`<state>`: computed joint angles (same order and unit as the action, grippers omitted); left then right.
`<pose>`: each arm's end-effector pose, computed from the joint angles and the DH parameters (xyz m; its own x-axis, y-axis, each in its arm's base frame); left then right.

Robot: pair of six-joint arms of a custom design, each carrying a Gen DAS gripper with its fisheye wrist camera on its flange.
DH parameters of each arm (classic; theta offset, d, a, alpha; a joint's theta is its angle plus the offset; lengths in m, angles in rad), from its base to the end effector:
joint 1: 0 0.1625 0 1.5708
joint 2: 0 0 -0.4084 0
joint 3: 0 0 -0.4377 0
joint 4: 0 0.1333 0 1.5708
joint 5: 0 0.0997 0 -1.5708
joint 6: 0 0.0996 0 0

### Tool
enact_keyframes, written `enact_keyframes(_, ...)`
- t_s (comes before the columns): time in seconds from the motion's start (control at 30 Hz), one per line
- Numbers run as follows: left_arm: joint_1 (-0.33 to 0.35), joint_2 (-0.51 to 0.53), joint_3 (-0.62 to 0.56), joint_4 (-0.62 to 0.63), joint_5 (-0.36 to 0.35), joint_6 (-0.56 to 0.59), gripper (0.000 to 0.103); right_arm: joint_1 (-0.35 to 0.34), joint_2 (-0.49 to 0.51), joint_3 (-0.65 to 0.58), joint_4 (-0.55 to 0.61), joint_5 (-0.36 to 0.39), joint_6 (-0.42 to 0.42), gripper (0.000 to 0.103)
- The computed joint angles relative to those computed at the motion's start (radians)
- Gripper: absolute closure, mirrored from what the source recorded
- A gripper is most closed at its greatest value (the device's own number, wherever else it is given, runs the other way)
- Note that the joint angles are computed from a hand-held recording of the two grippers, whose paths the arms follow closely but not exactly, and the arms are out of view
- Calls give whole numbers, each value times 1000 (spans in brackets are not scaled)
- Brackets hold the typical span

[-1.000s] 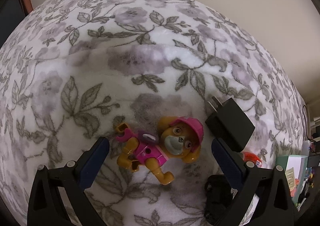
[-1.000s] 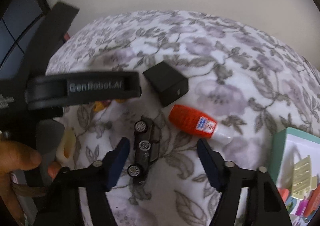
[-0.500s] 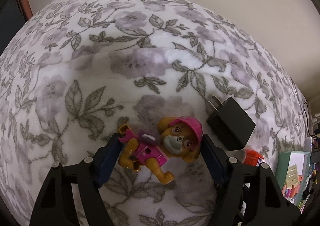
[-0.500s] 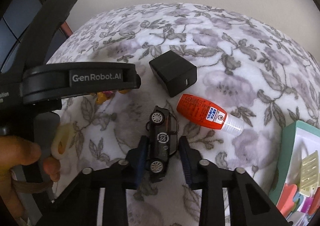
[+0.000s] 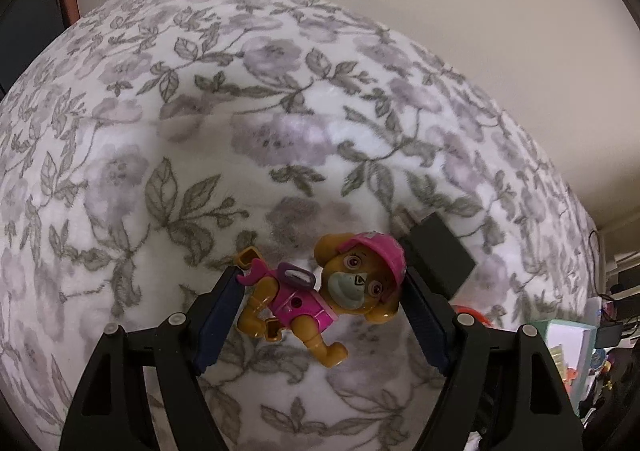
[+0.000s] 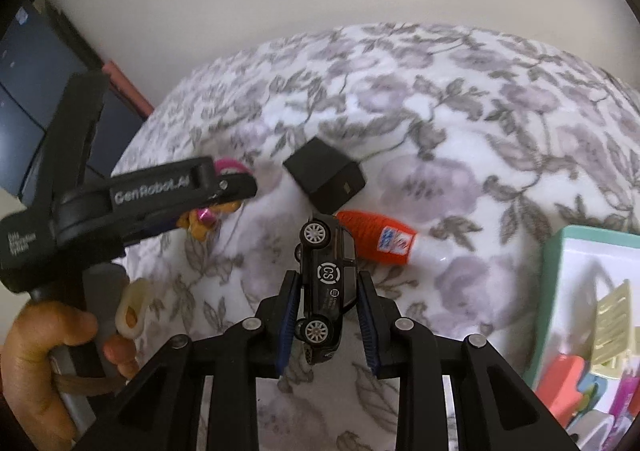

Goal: Organize rigid objects
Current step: 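Carry the pink dog figure and black toy car over the white tray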

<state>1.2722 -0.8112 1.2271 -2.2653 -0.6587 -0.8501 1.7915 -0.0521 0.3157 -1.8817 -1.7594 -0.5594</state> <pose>-0.0310 -0.8215 0.2506 -0.6408 -0.7087 -0.2951 -0.3010 0.5855 -0.7527 0.3165 -0.8869 -0.0233 -0.6980 -0.6921 0.1838 -0.6950 0.7166 0.0593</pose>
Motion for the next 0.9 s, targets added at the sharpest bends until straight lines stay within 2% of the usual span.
enact_keyframes(0.13, -21, 7, -8, -37, 20, 29, 23, -4, -16, 7, -22, 17, 12, 73)
enact_keyframes(0.33, -55, 25, -21, -80, 18, 75, 23, -5, -61, 72, -83, -7, 13, 73)
enact_keyframes(0.53, -80, 45, -27, -109, -10, 83, 23, -12, -141, 192, -186, -52, 9, 73)
enact_keyframes(0.9, -141, 66, 3, -213, -79, 138, 23, -31, -264, 364, -308, -131, 29, 73)
